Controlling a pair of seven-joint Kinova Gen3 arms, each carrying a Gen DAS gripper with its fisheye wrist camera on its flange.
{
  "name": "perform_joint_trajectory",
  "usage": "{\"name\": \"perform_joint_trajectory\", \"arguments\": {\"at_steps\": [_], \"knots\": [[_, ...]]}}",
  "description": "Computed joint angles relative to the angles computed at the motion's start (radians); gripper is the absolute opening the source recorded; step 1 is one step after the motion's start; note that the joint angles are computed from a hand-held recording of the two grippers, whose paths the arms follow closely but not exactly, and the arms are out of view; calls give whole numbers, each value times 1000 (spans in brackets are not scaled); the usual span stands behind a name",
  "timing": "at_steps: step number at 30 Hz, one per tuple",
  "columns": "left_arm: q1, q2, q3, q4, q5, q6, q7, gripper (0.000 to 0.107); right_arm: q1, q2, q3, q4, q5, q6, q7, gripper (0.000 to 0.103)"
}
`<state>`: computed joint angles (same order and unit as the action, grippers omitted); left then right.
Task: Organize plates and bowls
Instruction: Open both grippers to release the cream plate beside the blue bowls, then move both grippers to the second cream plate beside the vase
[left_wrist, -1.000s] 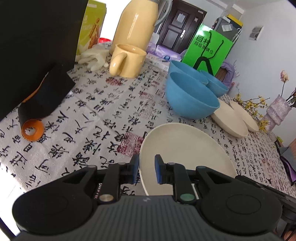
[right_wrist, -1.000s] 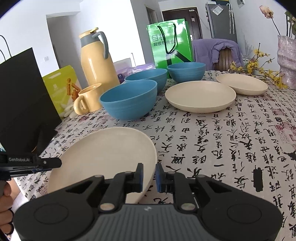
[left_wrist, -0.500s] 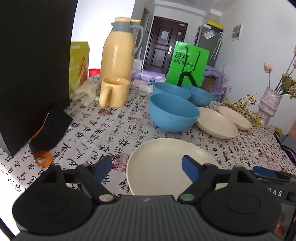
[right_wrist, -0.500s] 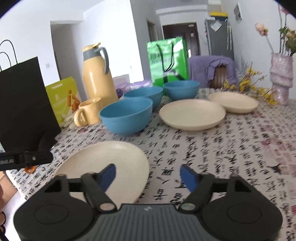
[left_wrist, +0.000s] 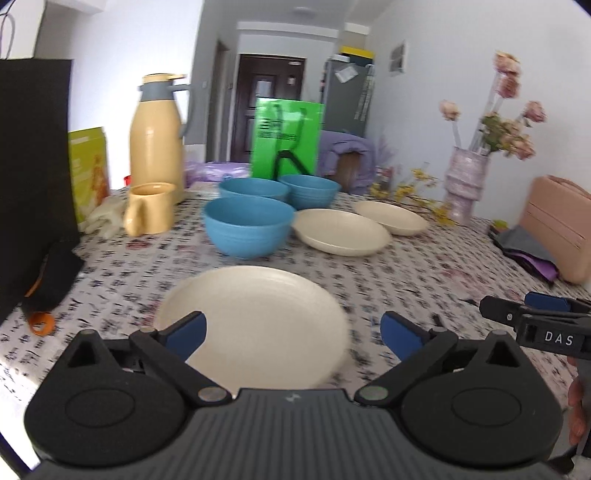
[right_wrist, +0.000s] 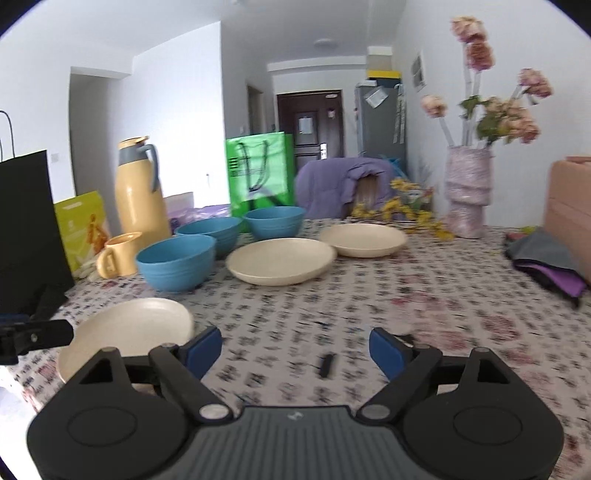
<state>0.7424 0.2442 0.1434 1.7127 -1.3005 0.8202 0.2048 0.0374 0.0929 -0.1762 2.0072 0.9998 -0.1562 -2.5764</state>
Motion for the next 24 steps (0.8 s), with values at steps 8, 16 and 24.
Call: {"name": "perform_joint_trajectory", "arguments": {"at_steps": [8, 16, 24], "knots": [[65, 55, 12, -32, -1, 17, 17, 103, 8, -62, 124, 119, 4, -94, 36, 88], [103, 85, -17, -85, 26, 6, -50, 103, 10, -55, 178, 143, 0, -135, 21, 91], [82, 123, -56, -167, 96, -38, -162, 103, 46, -8, 168, 90, 72, -173, -66, 98]]}}
